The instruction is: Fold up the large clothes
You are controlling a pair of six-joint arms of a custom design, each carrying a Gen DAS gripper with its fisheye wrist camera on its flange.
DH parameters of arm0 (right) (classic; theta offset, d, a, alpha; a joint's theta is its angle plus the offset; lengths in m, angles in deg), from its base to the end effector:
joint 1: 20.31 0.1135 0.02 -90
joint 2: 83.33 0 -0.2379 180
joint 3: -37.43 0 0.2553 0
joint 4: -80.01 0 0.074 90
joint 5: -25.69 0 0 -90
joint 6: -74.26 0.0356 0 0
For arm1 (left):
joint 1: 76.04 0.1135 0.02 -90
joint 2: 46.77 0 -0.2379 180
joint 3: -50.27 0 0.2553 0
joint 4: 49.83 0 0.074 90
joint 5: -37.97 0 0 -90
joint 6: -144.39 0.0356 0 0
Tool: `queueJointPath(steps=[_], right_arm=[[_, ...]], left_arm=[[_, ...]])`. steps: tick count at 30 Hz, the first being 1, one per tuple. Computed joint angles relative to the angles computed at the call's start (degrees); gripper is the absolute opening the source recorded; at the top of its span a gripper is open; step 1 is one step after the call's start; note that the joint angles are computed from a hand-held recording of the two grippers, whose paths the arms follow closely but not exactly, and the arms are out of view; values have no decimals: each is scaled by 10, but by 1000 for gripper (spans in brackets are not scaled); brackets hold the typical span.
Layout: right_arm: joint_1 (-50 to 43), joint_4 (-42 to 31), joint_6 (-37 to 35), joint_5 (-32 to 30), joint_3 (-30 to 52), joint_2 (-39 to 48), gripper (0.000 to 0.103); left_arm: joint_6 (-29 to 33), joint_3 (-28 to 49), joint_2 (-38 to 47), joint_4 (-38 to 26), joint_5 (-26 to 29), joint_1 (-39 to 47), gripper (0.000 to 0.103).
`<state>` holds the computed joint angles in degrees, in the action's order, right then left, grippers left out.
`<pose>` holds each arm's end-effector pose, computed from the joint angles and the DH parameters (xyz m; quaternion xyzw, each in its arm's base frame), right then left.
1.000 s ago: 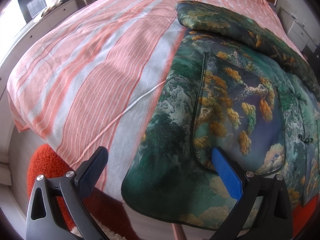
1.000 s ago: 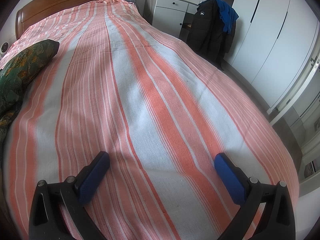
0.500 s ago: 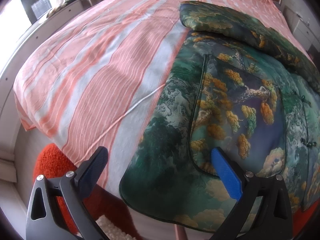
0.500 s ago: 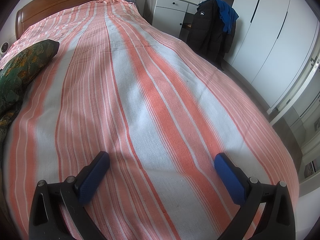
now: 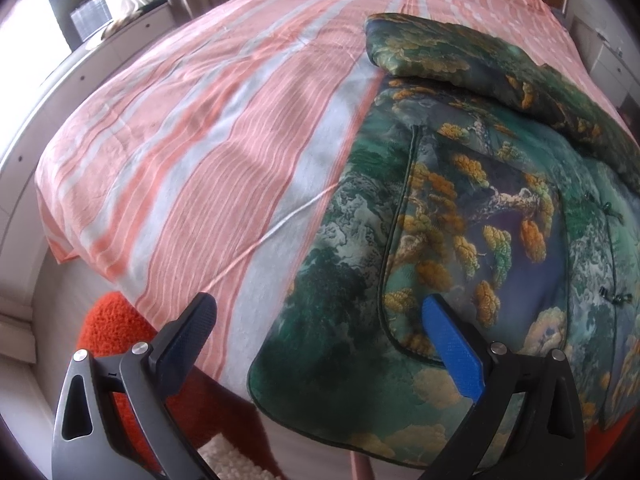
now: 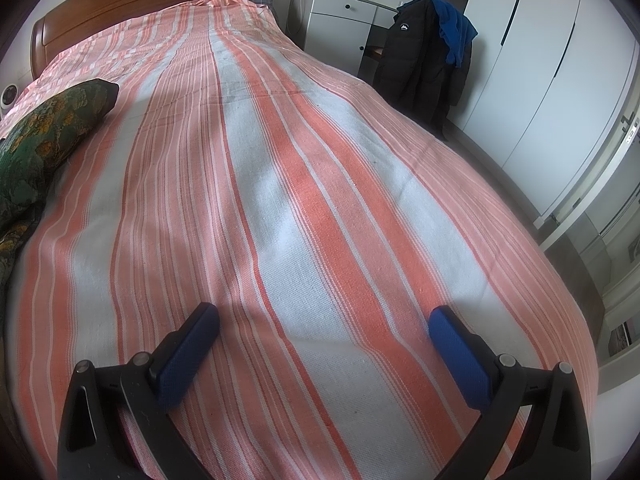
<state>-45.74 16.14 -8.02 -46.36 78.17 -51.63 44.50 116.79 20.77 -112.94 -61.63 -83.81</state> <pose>0.1144 -0.0665 0.1904 0.3138 0.8890 -0.1929 0.2720 0.2306 -0.0255 0.2306 -0.0367 0.9707 0.0463 0.2329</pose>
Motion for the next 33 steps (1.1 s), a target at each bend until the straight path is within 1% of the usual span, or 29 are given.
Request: queueJointPath(steps=[17, 33], right_arm=[[-2, 0, -1, -1, 0, 0, 103], [-3, -1, -3, -3, 1, -1, 103]], left_arm=[[4, 6, -5, 3, 0, 20, 102], [-2, 4, -4, 9, -9, 18, 102]])
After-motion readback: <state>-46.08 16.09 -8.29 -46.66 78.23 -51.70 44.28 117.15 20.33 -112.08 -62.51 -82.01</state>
